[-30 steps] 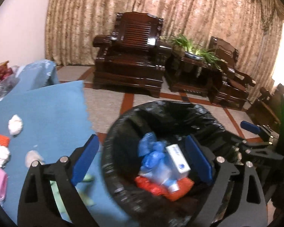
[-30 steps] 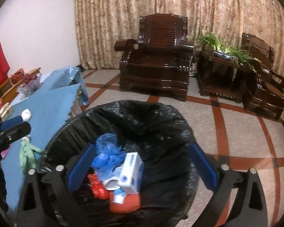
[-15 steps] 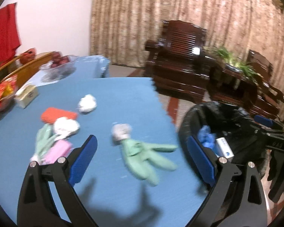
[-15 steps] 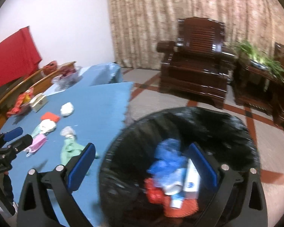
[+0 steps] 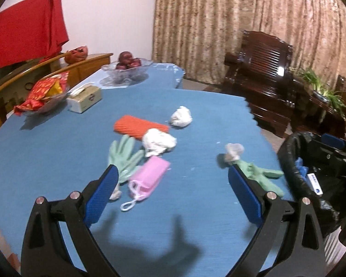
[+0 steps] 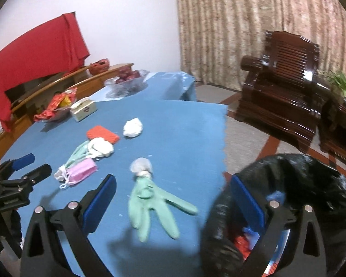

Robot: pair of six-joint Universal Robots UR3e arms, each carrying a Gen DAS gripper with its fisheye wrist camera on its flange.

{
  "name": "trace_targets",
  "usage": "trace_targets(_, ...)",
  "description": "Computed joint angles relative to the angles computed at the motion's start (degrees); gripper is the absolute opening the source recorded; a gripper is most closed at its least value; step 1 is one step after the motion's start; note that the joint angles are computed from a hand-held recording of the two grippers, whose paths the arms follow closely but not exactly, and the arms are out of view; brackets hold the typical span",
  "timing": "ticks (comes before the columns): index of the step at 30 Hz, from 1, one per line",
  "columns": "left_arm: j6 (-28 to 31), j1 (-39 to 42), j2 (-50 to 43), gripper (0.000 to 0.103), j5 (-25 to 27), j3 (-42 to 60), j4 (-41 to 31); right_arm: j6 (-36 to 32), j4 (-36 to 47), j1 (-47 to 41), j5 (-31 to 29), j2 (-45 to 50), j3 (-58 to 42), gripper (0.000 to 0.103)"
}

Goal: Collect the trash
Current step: 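Withdraw both grippers from the bin back to the table, then grasp the green glove with right gripper while left gripper grasps the pink mask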

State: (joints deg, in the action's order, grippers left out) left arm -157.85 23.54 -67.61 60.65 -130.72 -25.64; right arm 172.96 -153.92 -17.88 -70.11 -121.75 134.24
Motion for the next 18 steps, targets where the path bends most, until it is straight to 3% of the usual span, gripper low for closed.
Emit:
trace_targets(7,0.2,1.9,-5.2,0.093,1.0,0.0,4.5,4.5,-14.3,12.1,-7.2,19.7,-5.0,0.096)
trace_targets(18,0.3,1.4,-15.0,0.093,3.7,0.1,11.5,4.9,-18.8,16.2,-10.4,38.7,-11.4,0.091)
